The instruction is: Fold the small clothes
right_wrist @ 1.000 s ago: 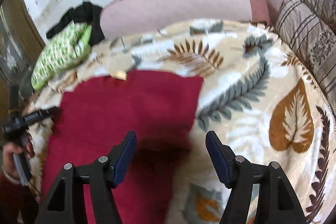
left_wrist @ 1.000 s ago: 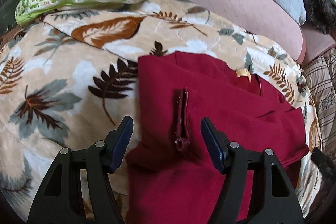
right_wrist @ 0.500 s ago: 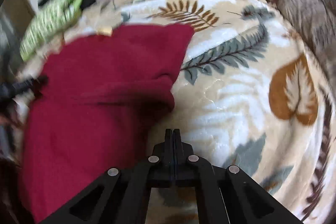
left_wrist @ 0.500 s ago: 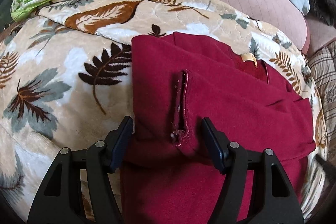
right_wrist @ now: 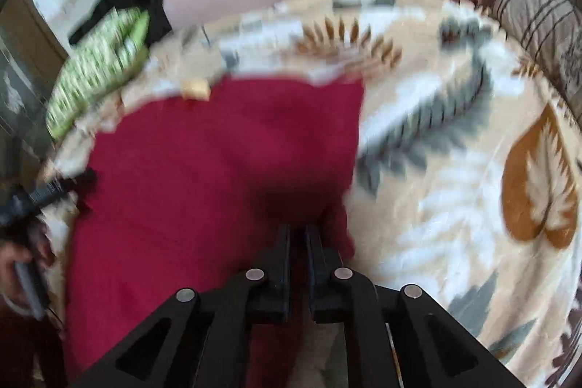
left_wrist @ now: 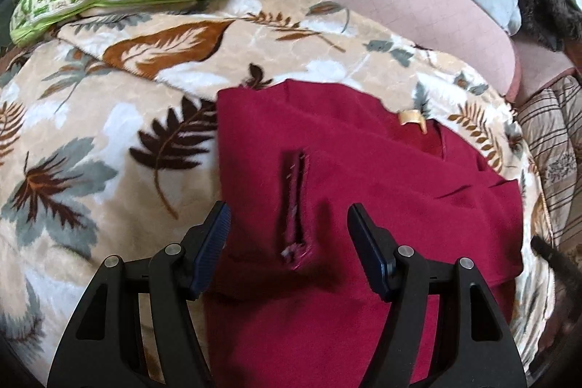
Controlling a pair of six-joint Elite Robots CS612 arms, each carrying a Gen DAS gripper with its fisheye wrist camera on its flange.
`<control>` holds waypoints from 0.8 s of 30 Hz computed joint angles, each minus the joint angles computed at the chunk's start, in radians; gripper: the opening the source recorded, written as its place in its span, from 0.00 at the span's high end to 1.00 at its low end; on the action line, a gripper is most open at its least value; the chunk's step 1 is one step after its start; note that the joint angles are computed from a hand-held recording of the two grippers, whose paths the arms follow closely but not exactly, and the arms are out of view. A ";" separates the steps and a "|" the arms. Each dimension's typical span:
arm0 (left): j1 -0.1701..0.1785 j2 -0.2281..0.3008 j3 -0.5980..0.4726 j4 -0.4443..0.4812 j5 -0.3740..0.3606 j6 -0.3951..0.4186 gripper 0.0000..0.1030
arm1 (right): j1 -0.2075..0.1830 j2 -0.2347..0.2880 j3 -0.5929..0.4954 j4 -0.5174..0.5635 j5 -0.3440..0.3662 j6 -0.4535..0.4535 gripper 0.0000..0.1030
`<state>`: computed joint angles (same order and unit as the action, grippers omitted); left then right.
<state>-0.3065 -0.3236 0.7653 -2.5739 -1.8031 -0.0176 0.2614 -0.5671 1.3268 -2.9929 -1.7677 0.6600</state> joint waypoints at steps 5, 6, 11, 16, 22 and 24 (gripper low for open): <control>-0.005 0.022 -0.037 0.021 -0.029 -0.016 0.35 | -0.006 0.049 -0.110 0.032 0.030 -0.050 0.31; -0.008 0.025 -0.041 0.021 -0.024 -0.011 0.37 | -0.004 0.069 -0.147 0.054 0.040 -0.081 0.31; -0.016 0.033 -0.046 0.018 0.036 0.018 0.75 | 0.005 0.176 -0.346 0.263 0.016 -0.186 0.80; -0.001 0.020 -0.031 -0.021 -0.018 0.025 0.88 | 0.003 0.158 -0.322 0.176 0.004 -0.172 0.95; 0.002 0.020 -0.024 -0.114 0.025 -0.018 0.94 | -0.001 0.175 -0.366 0.158 -0.015 -0.140 0.95; 0.000 0.037 -0.060 -0.047 0.041 -0.016 0.94 | -0.005 0.193 -0.390 0.156 -0.005 -0.109 0.95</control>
